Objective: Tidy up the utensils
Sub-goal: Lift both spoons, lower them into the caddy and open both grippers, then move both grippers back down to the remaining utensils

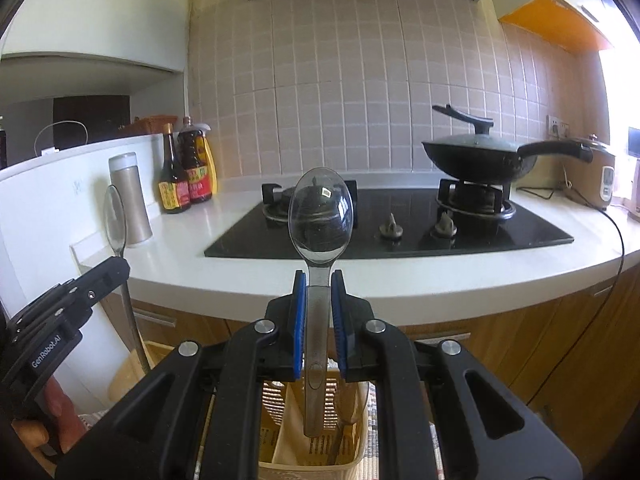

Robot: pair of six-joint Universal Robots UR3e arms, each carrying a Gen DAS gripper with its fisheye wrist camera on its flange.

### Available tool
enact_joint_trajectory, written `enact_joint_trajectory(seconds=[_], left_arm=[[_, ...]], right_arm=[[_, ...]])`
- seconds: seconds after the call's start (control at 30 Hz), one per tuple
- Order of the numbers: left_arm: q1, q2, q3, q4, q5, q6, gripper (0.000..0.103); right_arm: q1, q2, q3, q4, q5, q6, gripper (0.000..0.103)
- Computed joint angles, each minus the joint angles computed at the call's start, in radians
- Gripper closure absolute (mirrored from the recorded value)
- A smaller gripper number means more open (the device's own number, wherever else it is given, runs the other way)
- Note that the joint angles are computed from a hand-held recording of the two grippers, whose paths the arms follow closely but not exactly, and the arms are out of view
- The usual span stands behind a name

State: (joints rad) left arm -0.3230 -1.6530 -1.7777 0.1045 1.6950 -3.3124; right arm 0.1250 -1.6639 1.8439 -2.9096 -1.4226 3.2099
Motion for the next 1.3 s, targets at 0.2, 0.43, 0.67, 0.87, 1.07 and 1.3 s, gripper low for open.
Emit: enact_joint_trajectory(seconds=[0.2, 0.43, 0.67, 0.87, 1.07, 1.3], left_arm=[[0.016, -0.003, -0.035, 0.029, -0.021, -0.016, 0.093], [0.032, 0.036, -0.079, 0.018, -0.069, -0.034, 0.075], [0.061, 0.167, -0.154, -0.037, -0.132, -0.06, 0.065], [0.073, 0.306, -0.188, -0.138, -0.187, -0.085, 0.063], [0.046, 0.43, -0.16, -0.304, -0.188, -0.112, 0.062], [-0.045, 0.502, -0.07, -0.506, -0.126, -0.114, 0.061]], right_arm=[[-0.005, 0.0, 0.047, -0.03, -0.001, 0.003, 0.092], [-0.029, -0.051, 0.082, 0.048, 0.051, -0.021, 0.092], [-0.097, -0.191, 0.135, 0.168, 0.144, -0.047, 0.081], [-0.149, -0.33, 0.145, 0.304, 0.202, -0.071, 0.073], [-0.178, -0.466, 0.101, 0.483, 0.233, -0.118, 0.073], [-0.181, -0.564, 0.026, 0.673, 0.231, -0.158, 0.073]])
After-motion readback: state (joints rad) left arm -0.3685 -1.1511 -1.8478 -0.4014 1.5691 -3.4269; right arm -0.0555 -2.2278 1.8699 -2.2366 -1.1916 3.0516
